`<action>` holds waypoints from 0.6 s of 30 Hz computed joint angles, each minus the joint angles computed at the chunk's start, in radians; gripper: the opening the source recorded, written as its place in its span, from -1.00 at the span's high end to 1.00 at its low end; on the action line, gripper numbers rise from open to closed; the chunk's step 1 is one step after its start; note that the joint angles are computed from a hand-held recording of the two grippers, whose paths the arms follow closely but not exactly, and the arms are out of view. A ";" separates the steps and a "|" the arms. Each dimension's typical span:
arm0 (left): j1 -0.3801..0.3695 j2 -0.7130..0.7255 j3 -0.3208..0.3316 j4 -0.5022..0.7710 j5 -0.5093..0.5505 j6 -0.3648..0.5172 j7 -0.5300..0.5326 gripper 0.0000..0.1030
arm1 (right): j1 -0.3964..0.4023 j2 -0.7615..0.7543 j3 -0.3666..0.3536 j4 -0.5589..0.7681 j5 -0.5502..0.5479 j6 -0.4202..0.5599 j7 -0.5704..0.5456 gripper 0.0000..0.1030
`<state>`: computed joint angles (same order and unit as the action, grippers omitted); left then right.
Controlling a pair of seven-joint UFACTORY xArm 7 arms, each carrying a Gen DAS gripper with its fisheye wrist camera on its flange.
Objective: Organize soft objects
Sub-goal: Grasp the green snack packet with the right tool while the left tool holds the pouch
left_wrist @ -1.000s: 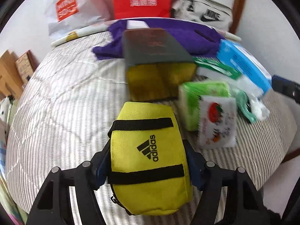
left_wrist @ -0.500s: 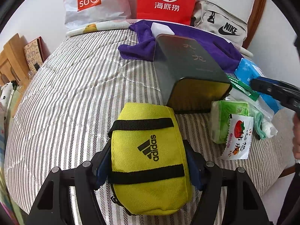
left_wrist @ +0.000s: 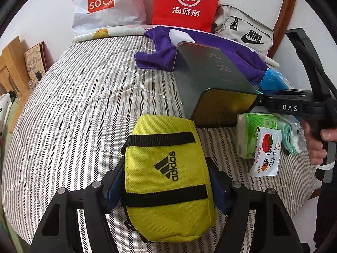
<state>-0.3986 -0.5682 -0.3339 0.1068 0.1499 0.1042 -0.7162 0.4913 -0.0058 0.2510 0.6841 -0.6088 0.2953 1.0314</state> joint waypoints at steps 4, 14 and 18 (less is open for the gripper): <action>0.002 -0.005 -0.004 -0.003 -0.001 -0.001 -0.008 -0.33 | -0.010 -0.040 0.002 -0.029 -0.067 -0.027 0.052 0.27; 0.018 -0.028 -0.050 -0.001 0.012 0.029 -0.100 -0.32 | -0.080 -0.324 0.099 -0.234 -0.029 -0.127 0.110 0.27; -0.013 -0.049 -0.041 0.001 0.004 0.064 -0.131 -0.31 | -0.064 -0.457 0.114 -0.331 0.055 -0.152 0.095 0.27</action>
<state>-0.4116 -0.6176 -0.3751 0.1074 0.1541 0.1680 -0.8470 0.4269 -0.4629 0.3646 0.3526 -0.5533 0.1436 1.1263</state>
